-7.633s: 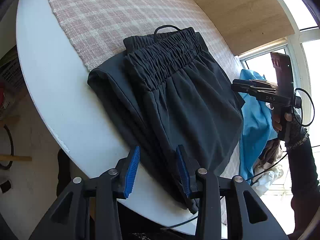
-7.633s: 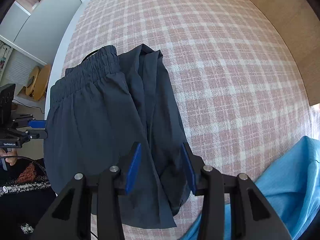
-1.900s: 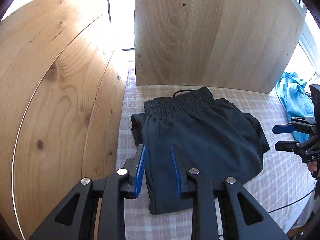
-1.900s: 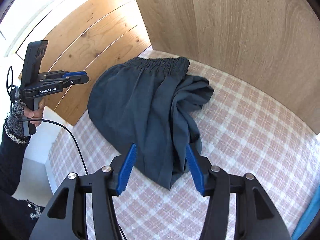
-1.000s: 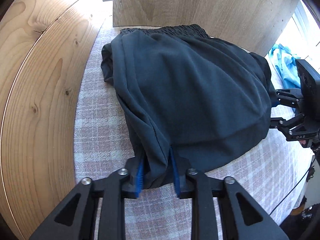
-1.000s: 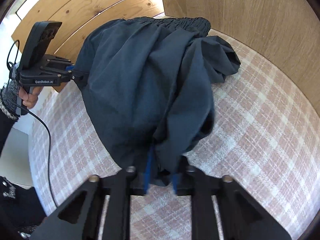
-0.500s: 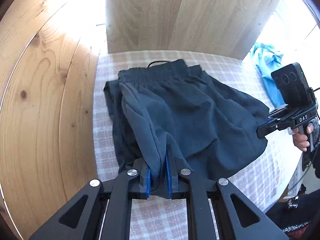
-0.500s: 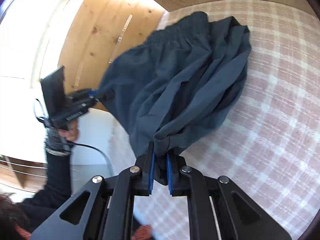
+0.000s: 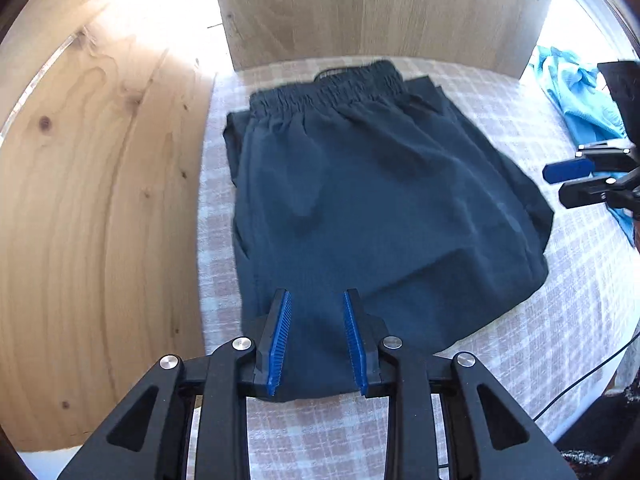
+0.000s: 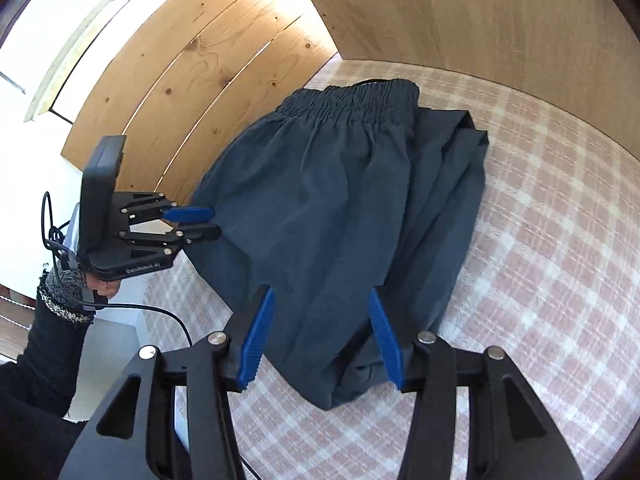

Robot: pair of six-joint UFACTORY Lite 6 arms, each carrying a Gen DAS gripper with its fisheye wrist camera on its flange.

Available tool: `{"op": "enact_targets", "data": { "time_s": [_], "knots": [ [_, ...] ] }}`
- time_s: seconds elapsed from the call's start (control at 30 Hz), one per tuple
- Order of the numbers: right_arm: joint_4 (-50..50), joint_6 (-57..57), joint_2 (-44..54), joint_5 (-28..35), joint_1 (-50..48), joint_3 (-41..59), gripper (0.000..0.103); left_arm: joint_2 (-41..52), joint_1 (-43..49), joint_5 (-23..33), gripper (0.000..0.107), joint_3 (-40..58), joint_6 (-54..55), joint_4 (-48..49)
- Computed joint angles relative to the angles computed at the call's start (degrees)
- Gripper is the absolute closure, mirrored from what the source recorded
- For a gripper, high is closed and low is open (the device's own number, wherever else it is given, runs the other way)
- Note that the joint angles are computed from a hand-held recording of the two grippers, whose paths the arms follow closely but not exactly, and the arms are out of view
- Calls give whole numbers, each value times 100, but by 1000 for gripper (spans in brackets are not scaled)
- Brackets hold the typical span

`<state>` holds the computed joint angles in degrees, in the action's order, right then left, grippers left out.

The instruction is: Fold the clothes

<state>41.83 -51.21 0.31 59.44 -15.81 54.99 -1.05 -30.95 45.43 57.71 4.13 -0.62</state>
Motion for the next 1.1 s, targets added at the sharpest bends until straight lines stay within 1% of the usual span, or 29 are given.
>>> {"op": "enact_targets", "data": {
  "time_s": [0.03,0.07,0.1,0.13,0.17,0.2,0.23,0.3,0.33,0.37,0.43,0.5,0.57,0.67,0.7,0.73,0.77,0.8,0.87,0.93,1.0,1.03,1.07,1.1],
  "knots": [
    [-112,258,157,-212,366,55,55,235,-90,-137,80,-90,-186,191],
    [-464,532,306,-534,643,49,55,322,-92,-319,80,-174,-178,207],
    [-923,898,471,-768,913,110,55,305,-23,-348,79,-154,-120,139],
    [-1186,1024,411,-790,980,95,56,259,26,-253,79,-90,-190,200],
    [-1407,1078,362,-781,1017,86,60,212,65,-138,79,-17,-289,292],
    [-1488,1070,342,-531,938,257,60,74,74,-33,81,37,-367,394],
    [-1332,939,350,-282,743,502,60,-80,85,85,81,136,-339,392],
    [-753,611,497,-24,297,1132,60,-242,88,203,81,504,-218,238],
    [-715,711,702,-99,241,1543,60,-240,93,214,79,736,-156,118],
    [-813,893,974,-250,289,1974,60,-127,121,213,79,990,-13,-102],
    [-937,1155,1727,-431,441,2860,55,241,160,121,79,1380,266,-514],
    [-1073,1515,2526,-503,592,3789,55,736,54,22,79,1664,231,-451],
    [-1061,1811,3365,-376,769,4716,55,974,-43,-94,79,1655,170,-521],
    [-1421,2107,3914,-654,1083,5277,55,1275,-148,-393,79,1471,244,-768],
    [-1412,2037,4009,-811,1168,5264,55,1307,-183,-461,79,1384,234,-752],
    [-1233,1727,3918,-838,1078,5082,57,1353,-213,-547,79,1301,230,-742],
    [-1179,1628,3927,-860,1087,5039,64,1400,-235,-613,79,1245,216,-740],
    [-1130,1543,3931,-886,1098,4992,74,1373,-238,-660,79,1162,206,-736],
    [-937,1375,3634,-976,1012,4631,80,1244,-215,-735,79,981,210,-757],
    [-683,1115,3218,-965,829,4255,82,1053,-216,-794,79,852,208,-804],
    [-649,831,2748,-1307,700,3807,81,863,-230,-845,78,742,406,-1009],
    [-664,778,2765,-1261,683,3841,76,903,-252,-856,76,735,480,-1063],
    [-869,965,2952,-1103,690,4046,75,970,-281,-865,76,741,522,-1083],
    [-1275,1393,3150,-901,713,4302,74,1020,-336,-866,76,765,369,-956]
  ]
}}
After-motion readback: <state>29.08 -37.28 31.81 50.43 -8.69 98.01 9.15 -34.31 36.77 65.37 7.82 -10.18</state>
